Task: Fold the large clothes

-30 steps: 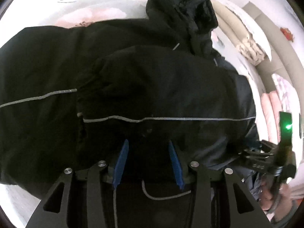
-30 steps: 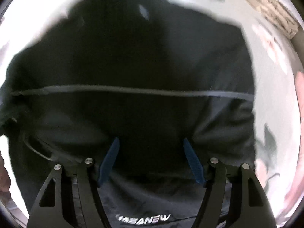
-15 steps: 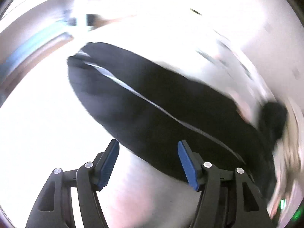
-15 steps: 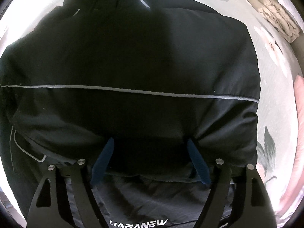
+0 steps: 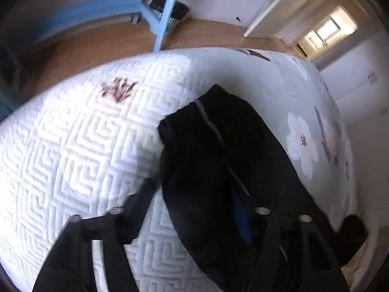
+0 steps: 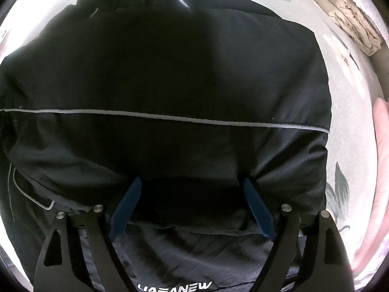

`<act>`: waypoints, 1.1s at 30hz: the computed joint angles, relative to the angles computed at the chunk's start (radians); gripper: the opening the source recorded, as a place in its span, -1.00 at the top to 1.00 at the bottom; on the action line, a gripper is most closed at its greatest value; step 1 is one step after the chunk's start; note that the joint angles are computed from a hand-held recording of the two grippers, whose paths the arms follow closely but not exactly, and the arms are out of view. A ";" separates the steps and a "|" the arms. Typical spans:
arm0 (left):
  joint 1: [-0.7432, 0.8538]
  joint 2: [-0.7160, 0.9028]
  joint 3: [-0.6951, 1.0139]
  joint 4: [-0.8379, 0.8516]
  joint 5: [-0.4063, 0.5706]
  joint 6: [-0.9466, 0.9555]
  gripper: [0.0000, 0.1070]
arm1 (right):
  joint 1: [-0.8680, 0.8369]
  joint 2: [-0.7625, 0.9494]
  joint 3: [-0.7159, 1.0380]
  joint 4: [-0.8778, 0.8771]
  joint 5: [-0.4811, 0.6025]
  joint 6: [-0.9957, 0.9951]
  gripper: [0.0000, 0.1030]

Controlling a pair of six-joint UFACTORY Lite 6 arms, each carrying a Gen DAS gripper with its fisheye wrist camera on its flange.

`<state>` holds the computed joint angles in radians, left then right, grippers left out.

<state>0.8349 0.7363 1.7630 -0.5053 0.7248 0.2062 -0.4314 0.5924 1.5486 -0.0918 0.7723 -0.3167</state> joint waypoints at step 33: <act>-1.626 -0.311 -0.163 0.914 -0.197 -1.005 0.72 | -0.409 -0.176 0.051 0.366 0.291 -0.560 -0.71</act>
